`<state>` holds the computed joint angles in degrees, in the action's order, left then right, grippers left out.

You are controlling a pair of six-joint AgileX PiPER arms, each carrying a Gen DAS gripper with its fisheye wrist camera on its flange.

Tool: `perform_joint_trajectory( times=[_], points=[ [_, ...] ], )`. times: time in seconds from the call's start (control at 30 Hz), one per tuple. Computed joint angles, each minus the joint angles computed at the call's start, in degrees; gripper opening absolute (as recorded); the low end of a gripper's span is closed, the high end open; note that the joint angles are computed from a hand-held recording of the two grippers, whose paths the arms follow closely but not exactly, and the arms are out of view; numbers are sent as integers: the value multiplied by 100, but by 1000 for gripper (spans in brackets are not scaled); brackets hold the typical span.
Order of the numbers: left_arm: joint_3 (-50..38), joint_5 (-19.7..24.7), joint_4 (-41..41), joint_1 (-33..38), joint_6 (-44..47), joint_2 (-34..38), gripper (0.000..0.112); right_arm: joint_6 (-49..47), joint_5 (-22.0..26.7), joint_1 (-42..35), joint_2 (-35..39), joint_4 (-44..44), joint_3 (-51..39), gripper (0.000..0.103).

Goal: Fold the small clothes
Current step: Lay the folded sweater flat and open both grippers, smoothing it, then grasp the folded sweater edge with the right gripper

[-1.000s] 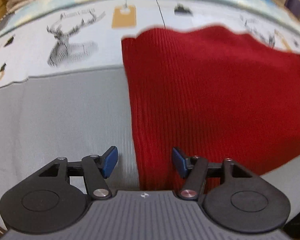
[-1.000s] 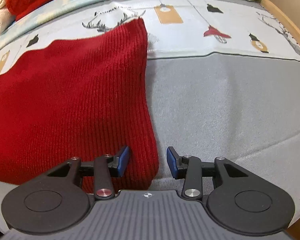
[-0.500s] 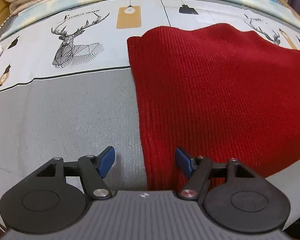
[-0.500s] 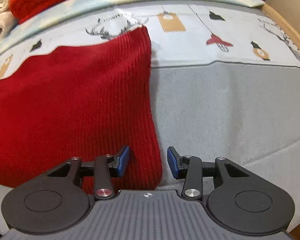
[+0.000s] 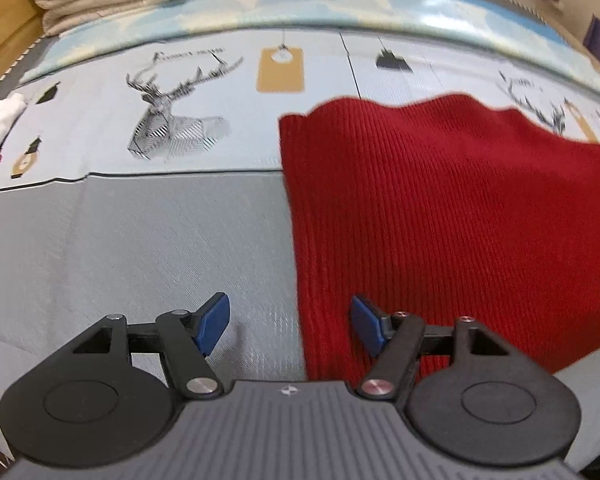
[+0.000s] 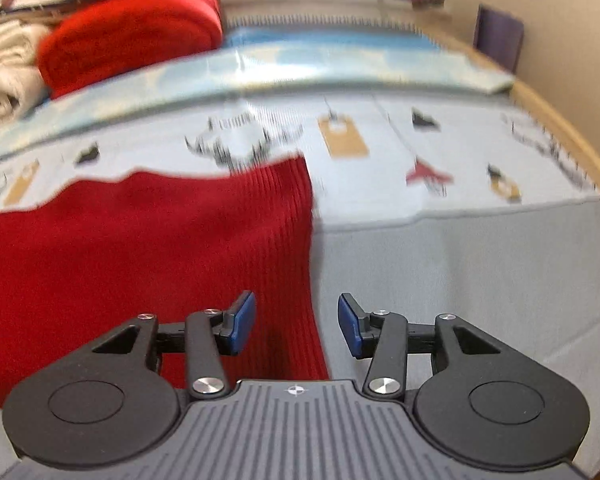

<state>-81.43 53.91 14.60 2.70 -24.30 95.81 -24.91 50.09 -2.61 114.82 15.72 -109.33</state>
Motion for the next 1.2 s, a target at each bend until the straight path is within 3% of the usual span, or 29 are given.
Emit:
perform_joint_trajectory(
  times=[0.17, 0.53, 0.73, 0.9, 1.2],
  points=[
    [82, -161, 111, 39, -212, -155, 73, -53, -430, 113, -162, 288, 173, 49],
    [607, -764, 111, 152, -537, -889, 73, 133, -606, 523, -470, 616, 491, 49],
    [989, -1106, -515, 308, -566, -1592, 73, -41, -842, 831, -967, 959, 1121, 49],
    [930, -739, -12, 44, -821, -1576, 73, -477, -1074, 1146, -1342, 1151, 1652, 42],
    [867, -676, -187, 288, -803, -1422, 73, -904, -1326, 2046, -1691, 1130, 2318, 41]
  ],
)
